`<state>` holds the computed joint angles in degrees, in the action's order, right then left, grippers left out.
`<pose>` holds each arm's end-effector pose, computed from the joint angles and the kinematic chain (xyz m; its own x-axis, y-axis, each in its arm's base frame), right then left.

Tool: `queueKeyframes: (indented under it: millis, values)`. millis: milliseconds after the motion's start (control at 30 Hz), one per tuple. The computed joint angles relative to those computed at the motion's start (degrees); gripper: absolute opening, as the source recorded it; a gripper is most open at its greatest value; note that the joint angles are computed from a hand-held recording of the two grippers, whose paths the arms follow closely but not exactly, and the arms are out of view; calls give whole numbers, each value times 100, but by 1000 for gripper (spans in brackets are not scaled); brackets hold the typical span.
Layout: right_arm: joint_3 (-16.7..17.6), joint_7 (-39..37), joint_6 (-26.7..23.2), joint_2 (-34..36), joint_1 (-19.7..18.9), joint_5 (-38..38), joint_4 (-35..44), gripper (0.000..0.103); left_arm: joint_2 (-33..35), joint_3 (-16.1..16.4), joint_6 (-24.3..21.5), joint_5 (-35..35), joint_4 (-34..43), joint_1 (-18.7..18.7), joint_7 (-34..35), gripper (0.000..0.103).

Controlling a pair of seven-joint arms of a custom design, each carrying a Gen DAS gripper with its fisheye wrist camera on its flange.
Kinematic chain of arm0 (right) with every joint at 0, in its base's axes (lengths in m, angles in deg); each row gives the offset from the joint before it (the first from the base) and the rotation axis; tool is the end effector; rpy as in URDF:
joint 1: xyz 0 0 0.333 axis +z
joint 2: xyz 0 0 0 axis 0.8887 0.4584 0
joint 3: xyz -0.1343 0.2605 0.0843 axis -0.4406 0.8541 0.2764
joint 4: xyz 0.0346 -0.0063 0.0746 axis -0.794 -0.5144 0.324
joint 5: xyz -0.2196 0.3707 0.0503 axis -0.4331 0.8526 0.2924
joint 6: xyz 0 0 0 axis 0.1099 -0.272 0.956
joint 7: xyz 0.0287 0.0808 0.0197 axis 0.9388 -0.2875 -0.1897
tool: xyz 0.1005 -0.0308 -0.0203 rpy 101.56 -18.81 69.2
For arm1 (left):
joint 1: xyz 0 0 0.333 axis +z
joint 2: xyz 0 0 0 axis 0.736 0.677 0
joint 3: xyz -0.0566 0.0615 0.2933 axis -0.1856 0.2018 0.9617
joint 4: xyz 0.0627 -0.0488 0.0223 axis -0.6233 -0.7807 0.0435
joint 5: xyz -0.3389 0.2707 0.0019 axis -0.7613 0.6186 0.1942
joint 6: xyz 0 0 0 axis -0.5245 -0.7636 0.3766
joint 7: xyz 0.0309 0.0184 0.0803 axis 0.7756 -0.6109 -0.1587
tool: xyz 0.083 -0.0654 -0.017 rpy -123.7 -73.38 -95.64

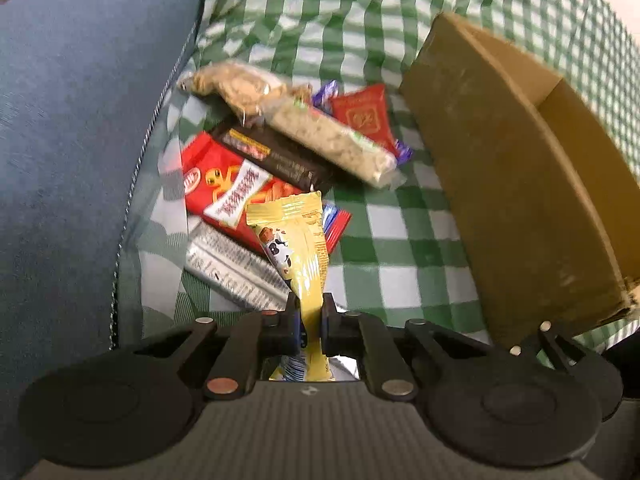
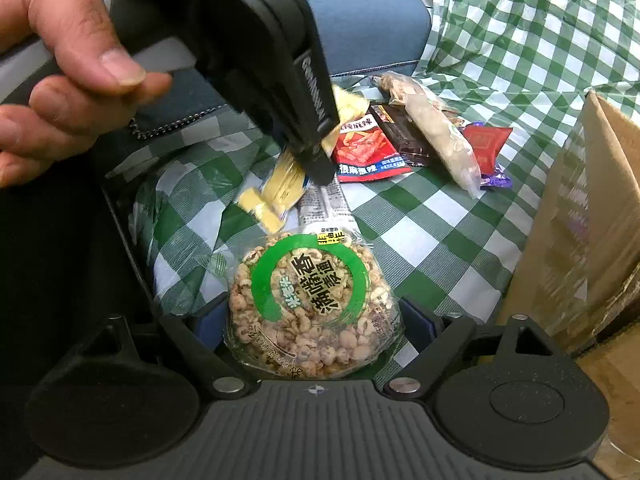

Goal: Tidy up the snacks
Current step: 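Carry the yellow wafer bar and peanut pack with both tools over the box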

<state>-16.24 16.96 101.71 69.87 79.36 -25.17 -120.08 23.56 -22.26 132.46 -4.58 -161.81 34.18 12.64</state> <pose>0.5714 0.1990 0.4700 0.8254 -0.5637 0.0310 -0.3977 -0.6196 -0.6767 0.6160 -0.2925 0.5333 0.0884 -0.9876 0.1295 -0.8574 -0.1416 -0.4947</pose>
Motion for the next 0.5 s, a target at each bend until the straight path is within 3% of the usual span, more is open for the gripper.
queueKeyframes:
  millis: [233, 500]
  values:
    - [-53, -253, 26, -330, 30, 259, -253, 88, -485, 31, 647, 362, -556, -11, -483, 9]
    - [-287, -803, -16, -872, 56, 749, -455, 88, -946, 27, 1456, 1422, -1037, -12, -1532, 9]
